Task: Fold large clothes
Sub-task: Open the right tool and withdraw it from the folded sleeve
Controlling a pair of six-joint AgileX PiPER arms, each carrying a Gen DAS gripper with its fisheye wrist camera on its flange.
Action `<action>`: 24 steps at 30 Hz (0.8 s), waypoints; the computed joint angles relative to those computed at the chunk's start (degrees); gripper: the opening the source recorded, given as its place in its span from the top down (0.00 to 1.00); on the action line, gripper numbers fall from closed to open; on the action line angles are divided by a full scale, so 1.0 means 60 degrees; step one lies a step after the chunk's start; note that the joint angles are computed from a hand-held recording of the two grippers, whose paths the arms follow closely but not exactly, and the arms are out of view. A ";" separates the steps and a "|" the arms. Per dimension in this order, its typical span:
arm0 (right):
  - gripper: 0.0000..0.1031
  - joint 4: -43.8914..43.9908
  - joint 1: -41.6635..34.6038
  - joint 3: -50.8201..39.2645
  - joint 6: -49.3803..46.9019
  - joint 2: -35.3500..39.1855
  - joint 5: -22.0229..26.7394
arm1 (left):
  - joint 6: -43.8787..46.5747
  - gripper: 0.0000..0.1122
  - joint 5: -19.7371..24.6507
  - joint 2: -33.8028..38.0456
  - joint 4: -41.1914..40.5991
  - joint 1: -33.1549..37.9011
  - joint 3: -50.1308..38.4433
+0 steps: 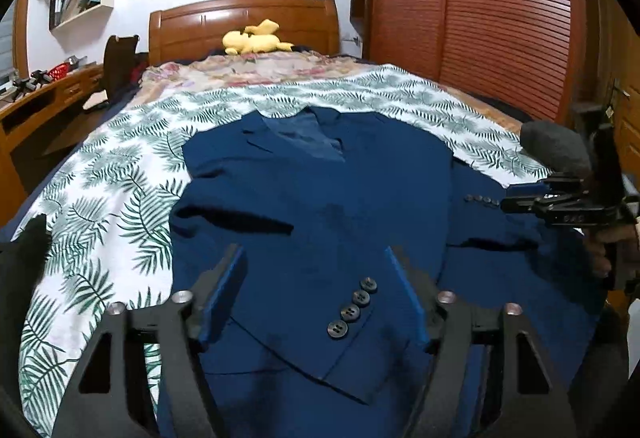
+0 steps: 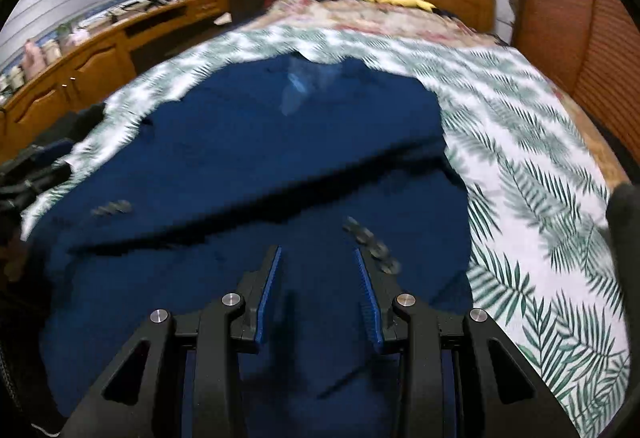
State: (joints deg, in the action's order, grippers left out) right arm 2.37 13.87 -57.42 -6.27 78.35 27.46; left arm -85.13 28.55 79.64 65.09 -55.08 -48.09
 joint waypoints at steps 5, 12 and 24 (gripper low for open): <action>0.63 0.1417 -0.0651 0.0213 -0.1041 0.0652 -0.0442 | 0.0682 0.42 -0.0235 0.0350 -0.0701 0.0541 -0.0067; 0.63 0.1122 -0.0321 0.0628 -0.0524 0.0746 -0.1397 | 0.2009 0.42 -0.0722 0.0823 -0.2445 0.1567 -0.0236; 0.60 0.3681 -0.0775 0.1515 -0.3125 0.0444 -0.2012 | 0.2395 0.42 -0.0374 0.0551 -0.3066 0.1449 0.0074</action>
